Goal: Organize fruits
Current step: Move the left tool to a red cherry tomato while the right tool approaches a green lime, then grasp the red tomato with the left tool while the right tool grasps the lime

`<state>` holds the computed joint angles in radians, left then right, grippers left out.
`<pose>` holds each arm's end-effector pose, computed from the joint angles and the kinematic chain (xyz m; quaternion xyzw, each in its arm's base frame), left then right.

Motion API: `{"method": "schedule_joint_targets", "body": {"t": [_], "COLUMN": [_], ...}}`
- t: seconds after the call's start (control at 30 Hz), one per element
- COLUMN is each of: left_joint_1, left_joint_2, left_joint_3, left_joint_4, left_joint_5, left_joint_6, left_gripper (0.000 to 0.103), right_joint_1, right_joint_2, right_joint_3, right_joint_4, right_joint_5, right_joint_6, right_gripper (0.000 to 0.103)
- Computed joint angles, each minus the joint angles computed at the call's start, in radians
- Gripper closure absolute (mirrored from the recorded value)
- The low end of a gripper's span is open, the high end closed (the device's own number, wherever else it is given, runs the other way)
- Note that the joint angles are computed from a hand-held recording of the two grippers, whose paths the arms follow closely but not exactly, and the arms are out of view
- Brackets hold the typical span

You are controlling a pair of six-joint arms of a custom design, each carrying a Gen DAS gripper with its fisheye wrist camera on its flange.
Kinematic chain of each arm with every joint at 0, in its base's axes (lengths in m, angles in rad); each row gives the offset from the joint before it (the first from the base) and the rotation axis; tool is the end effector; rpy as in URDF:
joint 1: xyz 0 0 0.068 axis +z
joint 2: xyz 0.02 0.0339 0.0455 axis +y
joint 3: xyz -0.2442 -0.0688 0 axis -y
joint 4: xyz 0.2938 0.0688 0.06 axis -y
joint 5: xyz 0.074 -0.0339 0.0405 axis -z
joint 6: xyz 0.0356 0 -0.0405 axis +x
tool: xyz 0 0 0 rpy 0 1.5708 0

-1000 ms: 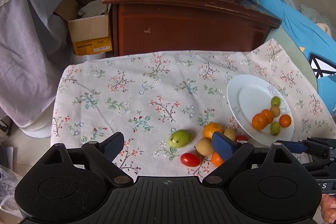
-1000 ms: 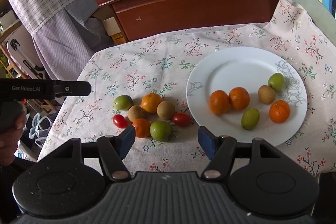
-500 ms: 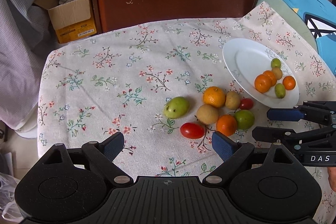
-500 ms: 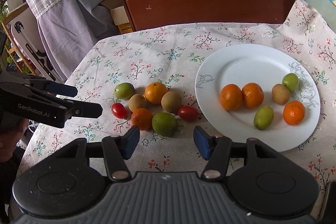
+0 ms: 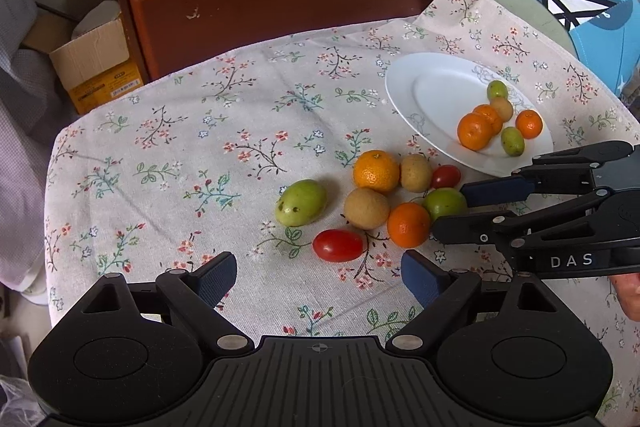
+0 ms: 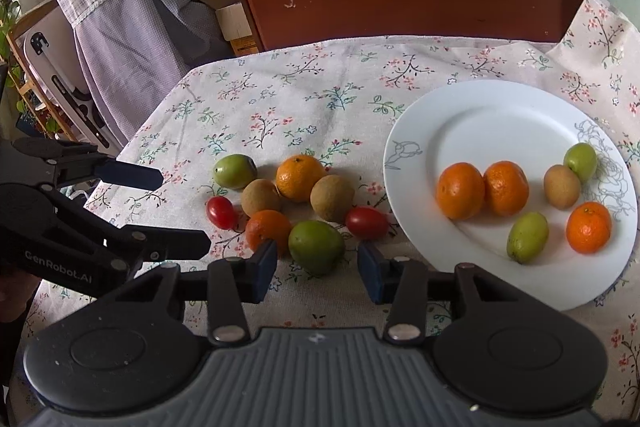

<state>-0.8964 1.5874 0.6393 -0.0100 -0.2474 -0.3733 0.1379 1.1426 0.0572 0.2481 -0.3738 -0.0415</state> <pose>0.1982 -0.2340 0.0652 0.2087 0.9236 -0.0828 0.3107 0.1770 0.0377 0.0242 -0.1485 0.9076 0.1902 0.3436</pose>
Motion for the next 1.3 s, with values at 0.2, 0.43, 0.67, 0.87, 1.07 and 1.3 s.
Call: {"method": "schedule_joint_targets", "body": {"t": [0.2,0.43,0.67,0.87,1.07,1.3], "left_joint_1": [-0.008,0.005,0.003,0.038,0.048,0.02], "left_joint_2": [0.044,0.079,0.09,0.092,0.109,0.121], "left_joint_3": [0.018,0.028,0.029,0.018,0.023,0.031], "left_joint_4": [0.044,0.079,0.112,0.143,0.135,0.129], "left_joint_5": [0.008,0.052,0.046,0.101,0.093,0.044], "left_joint_6": [0.034,0.027,0.046,0.037,0.032,0.052], "left_gripper": [0.028,0.04,0.043,0.057,0.068,0.068], "right_joint_1": [-0.019,-0.021,-0.03,-0.035,-0.042,-0.039], "right_joint_2": [0.079,0.016,0.02,0.028,0.022,0.022], "right_joint_3": [0.015,0.023,0.039,0.042,0.042,0.042], "right_joint_4": [0.067,-0.03,-0.065,-0.059,-0.068,-0.066], "right_joint_5": [-0.024,-0.022,-0.03,-0.037,-0.043,-0.039], "right_joint_6": [0.006,0.01,0.014,0.023,0.025,0.028], "right_gripper": [0.069,0.072,0.072,0.071,0.071,0.071]}}
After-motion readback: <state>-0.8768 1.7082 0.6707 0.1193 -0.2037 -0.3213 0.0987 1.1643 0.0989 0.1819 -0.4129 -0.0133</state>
